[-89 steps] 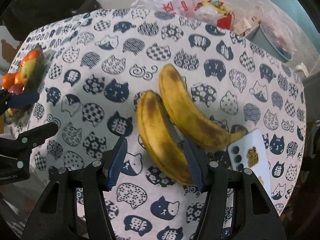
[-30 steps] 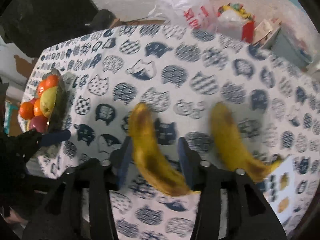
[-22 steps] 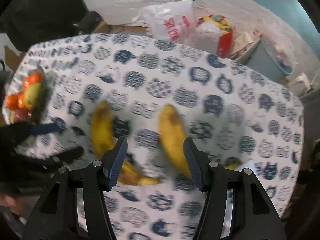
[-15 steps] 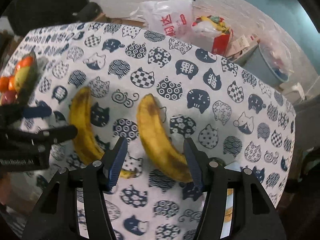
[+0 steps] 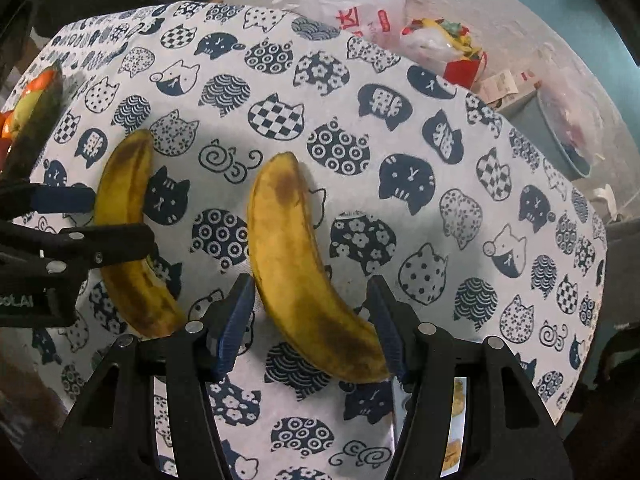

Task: Organize fruits
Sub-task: 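Lift and carry a banana with the right tool while the left tool carries the other toward the bowl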

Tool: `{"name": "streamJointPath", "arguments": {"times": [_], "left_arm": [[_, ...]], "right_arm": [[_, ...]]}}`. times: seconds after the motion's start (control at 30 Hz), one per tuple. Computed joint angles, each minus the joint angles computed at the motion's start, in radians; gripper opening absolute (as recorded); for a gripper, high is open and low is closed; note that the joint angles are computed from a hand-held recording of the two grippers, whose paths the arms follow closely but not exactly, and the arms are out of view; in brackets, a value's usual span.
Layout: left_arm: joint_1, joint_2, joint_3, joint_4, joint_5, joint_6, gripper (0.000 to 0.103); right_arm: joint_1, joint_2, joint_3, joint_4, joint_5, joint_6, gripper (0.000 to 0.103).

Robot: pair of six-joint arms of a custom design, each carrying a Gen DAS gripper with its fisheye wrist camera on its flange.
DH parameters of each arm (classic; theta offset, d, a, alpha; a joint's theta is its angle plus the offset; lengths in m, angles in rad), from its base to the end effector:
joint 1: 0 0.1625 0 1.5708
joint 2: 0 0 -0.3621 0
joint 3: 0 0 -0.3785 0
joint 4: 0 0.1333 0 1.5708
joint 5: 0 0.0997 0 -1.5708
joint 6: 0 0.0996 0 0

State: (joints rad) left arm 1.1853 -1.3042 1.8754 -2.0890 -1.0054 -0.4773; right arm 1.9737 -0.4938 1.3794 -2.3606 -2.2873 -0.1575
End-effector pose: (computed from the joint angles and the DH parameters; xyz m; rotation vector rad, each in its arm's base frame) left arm -0.0184 -0.5418 0.2179 -0.0991 2.5932 -0.2527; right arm 0.3175 -0.5717 -0.0432 0.7108 -2.3131 -0.0042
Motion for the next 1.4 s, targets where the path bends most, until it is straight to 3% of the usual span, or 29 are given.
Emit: {"name": "streamJointPath", "arguments": {"times": [0.07,0.13,0.17,0.23,0.43,0.53,0.77,0.97,1.2,1.3,1.4], "left_arm": [[-0.003,0.002,0.004,-0.004,-0.003,0.02,0.078],[-0.012,0.006,0.011,-0.006,0.01,0.041,0.062],[-0.014,0.006,0.014,-0.011,0.006,0.054,0.059],[-0.013,0.002,0.019,-0.02,-0.002,0.067,0.058],[-0.006,-0.003,0.008,-0.013,-0.026,0.13,0.05],[-0.014,0.0,-0.015,0.019,-0.012,0.182,0.045],[-0.019,0.018,-0.046,0.038,0.012,0.241,0.041],[-0.037,0.034,-0.031,0.055,0.042,0.207,0.051],[-0.002,0.018,-0.014,-0.009,-0.001,0.153,0.061],[-0.008,0.01,0.009,-0.043,0.017,0.176,0.058],[-0.006,0.003,0.029,-0.08,-0.002,0.216,0.045]], "right_arm": [[-0.003,0.004,0.0,0.001,-0.001,-0.008,0.058],[-0.006,0.014,-0.006,0.015,-0.012,-0.012,0.058],[-0.007,0.018,-0.009,0.024,-0.017,-0.011,0.059],[-0.009,0.02,-0.003,0.004,-0.017,-0.023,0.056],[-0.015,0.017,-0.012,0.02,0.016,0.044,0.051],[-0.032,0.01,-0.024,0.025,0.087,0.093,0.047],[-0.057,0.002,-0.034,0.016,0.191,0.188,0.043],[-0.052,0.003,-0.039,0.027,0.163,0.156,0.044],[-0.045,0.001,-0.009,-0.024,0.145,0.131,0.044],[-0.035,0.017,-0.008,-0.041,0.108,0.1,0.044],[-0.023,0.032,-0.005,-0.074,0.076,0.072,0.043]]}}
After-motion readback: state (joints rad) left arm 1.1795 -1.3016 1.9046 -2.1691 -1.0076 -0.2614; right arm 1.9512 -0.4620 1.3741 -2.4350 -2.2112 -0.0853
